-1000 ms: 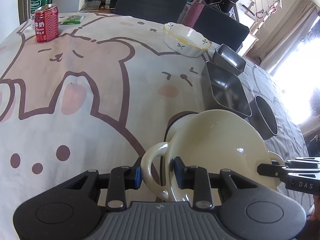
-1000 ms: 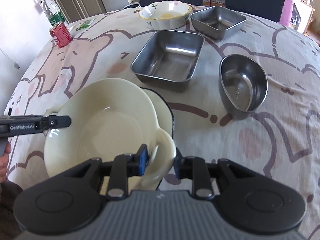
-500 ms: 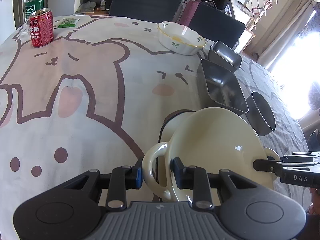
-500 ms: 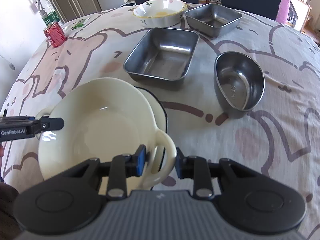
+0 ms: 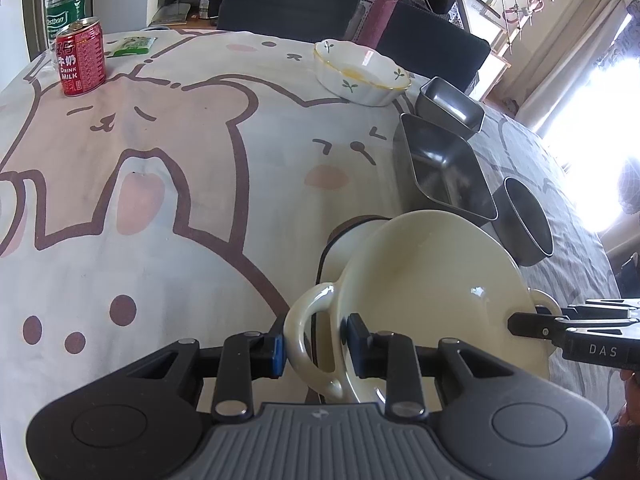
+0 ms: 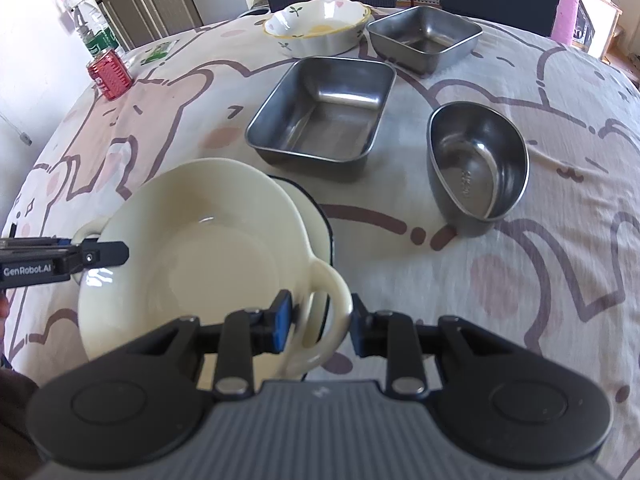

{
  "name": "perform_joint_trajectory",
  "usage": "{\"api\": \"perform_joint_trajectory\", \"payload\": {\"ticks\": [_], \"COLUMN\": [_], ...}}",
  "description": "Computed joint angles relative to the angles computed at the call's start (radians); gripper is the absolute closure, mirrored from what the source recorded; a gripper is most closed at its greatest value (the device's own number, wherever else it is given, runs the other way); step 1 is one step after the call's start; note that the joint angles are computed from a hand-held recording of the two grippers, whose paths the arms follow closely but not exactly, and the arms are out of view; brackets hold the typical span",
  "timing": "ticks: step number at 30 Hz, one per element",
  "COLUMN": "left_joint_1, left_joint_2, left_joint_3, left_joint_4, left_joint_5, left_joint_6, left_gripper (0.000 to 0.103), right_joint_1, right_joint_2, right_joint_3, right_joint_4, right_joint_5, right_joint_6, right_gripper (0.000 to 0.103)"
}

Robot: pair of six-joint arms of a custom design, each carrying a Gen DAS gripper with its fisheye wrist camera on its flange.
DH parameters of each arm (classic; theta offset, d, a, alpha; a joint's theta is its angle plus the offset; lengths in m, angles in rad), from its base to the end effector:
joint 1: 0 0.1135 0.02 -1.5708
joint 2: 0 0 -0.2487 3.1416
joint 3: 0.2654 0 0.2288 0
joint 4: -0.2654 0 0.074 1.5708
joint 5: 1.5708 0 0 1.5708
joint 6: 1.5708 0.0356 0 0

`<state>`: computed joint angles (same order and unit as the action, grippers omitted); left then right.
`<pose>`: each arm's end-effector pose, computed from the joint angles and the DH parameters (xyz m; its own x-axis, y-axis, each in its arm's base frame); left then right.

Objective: Organize plates and bowls
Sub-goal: 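Lower the cream bowl onto the plate and open both grippers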

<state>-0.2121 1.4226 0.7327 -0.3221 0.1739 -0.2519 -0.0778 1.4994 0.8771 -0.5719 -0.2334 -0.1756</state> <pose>0.2427 -0.0586 0.1728 -0.8768 -0.0623 -0.4769 0.0811 0.9582 -0.2742 0.2565 -0.0117 0.1806 -0.9112 -0.0994 -0.3997 -0.1710 0.9742 0.1475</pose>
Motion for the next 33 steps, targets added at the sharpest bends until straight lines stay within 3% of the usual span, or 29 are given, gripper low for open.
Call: {"api": "perform_joint_trajectory", "payload": {"ticks": [7, 13, 20, 24, 33], "left_joint_1": [-0.001, -0.007, 0.0, 0.008, -0.011], "left_joint_2": [0.001, 0.0, -0.005, 0.005, -0.039], "left_joint_3": [0.005, 0.005, 0.001, 0.011, -0.011], "left_joint_4": [-0.007, -0.011, -0.013, -0.034, -0.034], "left_joint_5": [-0.002, -0.012, -0.004, 0.009, 0.02], "left_joint_6": [0.007, 0.018, 0.023, 0.031, 0.036], "left_gripper": [0.07, 0.069, 0.068, 0.056, 0.02], "right_joint_1": [0.006, 0.005, -0.048, -0.063, -0.067], "right_joint_2": [-0.011, -0.012, 0.018, 0.029, 0.015], "right_joint_3": [-0.012, -0.014, 0.002, 0.003, -0.035], "right_joint_4": [0.011, 0.014, 0.002, 0.005, 0.027], "right_joint_5": [0.013, 0.024, -0.043, -0.064, -0.101], "right_joint_6": [-0.002, 0.004, 0.021, 0.035, 0.01], "right_gripper": [0.067, 0.059, 0.056, 0.053, 0.027]}}
